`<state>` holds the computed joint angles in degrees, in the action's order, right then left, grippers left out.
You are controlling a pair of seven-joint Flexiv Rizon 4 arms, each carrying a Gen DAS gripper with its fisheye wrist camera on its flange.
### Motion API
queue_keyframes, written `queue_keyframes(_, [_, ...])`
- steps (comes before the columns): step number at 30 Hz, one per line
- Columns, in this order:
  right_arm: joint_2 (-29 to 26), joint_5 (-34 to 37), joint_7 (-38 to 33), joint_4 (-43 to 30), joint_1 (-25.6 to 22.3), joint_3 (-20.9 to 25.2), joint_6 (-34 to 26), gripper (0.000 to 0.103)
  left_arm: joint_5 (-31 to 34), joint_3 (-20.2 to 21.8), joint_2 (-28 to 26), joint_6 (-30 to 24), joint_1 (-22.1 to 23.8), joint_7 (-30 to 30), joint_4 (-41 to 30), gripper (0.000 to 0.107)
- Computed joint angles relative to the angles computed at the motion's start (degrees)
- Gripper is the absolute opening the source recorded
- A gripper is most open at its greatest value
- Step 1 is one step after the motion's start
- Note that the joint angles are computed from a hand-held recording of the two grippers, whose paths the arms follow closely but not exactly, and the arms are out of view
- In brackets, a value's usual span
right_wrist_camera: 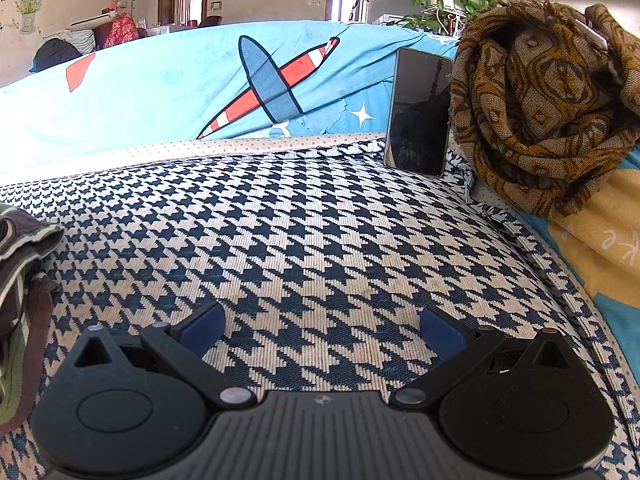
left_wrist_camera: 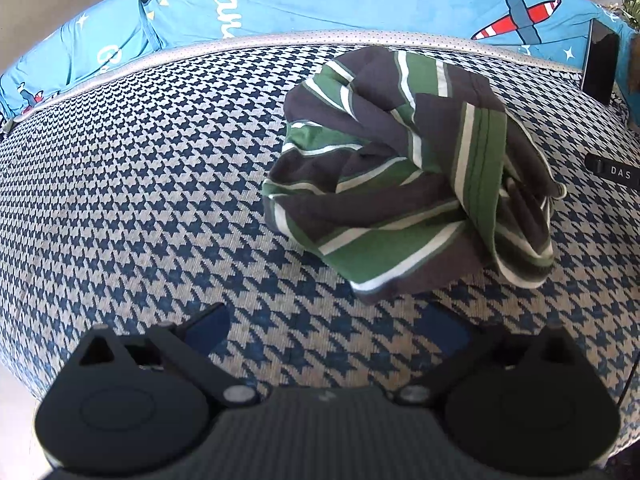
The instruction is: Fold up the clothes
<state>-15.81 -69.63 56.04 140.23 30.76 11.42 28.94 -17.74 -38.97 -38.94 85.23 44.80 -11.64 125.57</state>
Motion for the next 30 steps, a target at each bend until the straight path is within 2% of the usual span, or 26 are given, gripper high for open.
queue_keyframes(2, [0.0,0.0,0.0,0.0,0.0,0.0,0.0,0.103,0.3,0.8,-0.8,0.9,-1.1,-0.2,-0.3,0.103])
queue_keyframes(5, [0.0,0.0,-0.1,0.0,-0.1,0.0,0.1,0.103,1.6,-0.1,0.6,4.2,-1.8,-3.2,3.6,0.103])
queue_keyframes(10, [0.0,0.0,-0.1,0.0,-0.1,0.0,0.1,0.103,4.5,3.2,-1.3,6.2,-7.4,-8.2,1.8,0.103])
queue_keyframes(19, [-0.4,0.7,-0.1,-0.4,0.4,0.2,-0.6,0.103,9.1,3.7,-2.0,5.1,-7.3,-11.3,0.7,0.103])
queue_keyframes(30, [-3.0,15.6,0.1,-7.2,6.4,2.6,-7.4,0.103,11.2,6.3,-3.1,7.5,-10.0,-13.8,-1.0,0.103])
